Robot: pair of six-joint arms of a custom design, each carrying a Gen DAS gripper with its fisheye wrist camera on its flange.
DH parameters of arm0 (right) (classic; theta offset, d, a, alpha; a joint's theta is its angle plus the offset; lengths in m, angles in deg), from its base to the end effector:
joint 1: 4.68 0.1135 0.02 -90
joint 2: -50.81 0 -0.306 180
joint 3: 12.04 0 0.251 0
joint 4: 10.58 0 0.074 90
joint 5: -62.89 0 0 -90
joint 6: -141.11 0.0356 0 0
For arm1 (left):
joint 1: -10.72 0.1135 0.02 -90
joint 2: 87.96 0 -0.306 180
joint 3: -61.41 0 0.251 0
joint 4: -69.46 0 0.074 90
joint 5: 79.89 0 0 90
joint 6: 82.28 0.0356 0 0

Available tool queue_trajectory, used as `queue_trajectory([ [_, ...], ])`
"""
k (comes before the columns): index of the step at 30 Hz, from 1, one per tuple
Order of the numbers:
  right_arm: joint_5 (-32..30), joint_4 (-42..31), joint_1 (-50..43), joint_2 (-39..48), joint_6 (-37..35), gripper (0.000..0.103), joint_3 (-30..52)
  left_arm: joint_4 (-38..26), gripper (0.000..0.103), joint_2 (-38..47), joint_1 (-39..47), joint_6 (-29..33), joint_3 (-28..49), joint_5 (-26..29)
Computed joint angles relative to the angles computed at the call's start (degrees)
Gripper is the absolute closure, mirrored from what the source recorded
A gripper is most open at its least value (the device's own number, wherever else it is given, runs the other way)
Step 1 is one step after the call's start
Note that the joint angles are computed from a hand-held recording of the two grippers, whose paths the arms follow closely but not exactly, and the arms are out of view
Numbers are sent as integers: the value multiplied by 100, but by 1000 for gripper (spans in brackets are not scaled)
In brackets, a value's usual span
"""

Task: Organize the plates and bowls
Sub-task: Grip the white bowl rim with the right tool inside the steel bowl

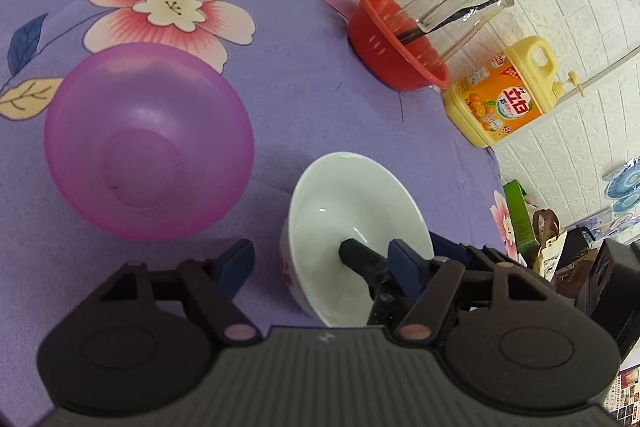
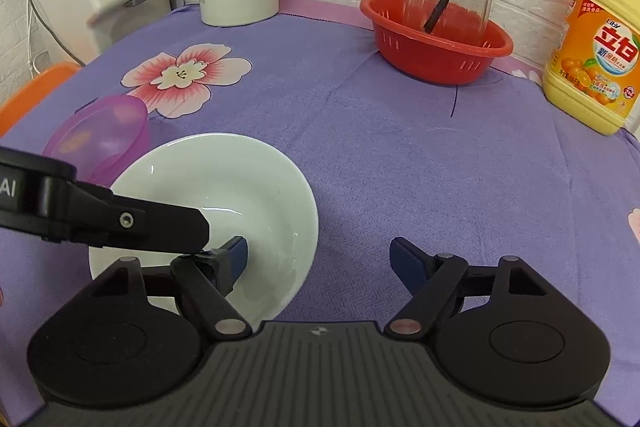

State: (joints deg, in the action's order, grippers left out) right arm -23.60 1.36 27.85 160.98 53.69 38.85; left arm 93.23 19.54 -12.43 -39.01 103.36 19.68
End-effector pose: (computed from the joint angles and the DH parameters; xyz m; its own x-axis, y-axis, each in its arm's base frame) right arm 0.2777 0.1745 0.1044 -0.6420 -0.3562 -0.6790 -0.4733 0.8808 -0.0145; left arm 0.2710 -0.1223 0.1042 -0.7852 -0.4452 -0.4305 -0.1022 0.7788 -0.6189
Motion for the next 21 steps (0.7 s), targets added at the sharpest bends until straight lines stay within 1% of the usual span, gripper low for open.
queue_trajectory([
  [2, -125, 114, -37, 79, 68, 0, 21, 4, 37, 14, -39, 51, 39, -147],
  [6, -372, 217, -63, 173, 172, 0, 89, -180, 48, -29, -169, 324, 166, -505],
  [7, -429, 245, -45, 170, 162, 3, 77, -299, 49, -33, -223, 396, 214, -636],
  [8, -456, 277, -11, 163, 125, 11, 56, -385, 49, -15, -282, 449, 250, -769],
  [9, -443, 294, 36, 152, 91, 16, 38, -415, 53, 25, -337, 489, 263, -918],
  [10, -412, 307, 83, 137, 57, 18, 16, -435, 57, 47, -362, 547, 262, -963],
  [12, -389, 300, 153, 102, 29, 23, -24, -474, 58, 2, -434, 644, 239, -1057],
  [15, -382, 202, 192, -3, 122, 25, -87, -409, 65, -243, -513, 714, 80, -970],
  [17, -533, 183, 153, -124, 268, 26, -196, -711, 65, -484, -716, 889, 102, -1261],
  [18, -593, 146, 147, -208, 363, 26, -247, -778, 65, -558, -777, 903, 92, -1317],
  [21, -390, 99, 279, -423, 403, 26, -405, -674, 65, -658, -805, 750, -70, -1190],
])
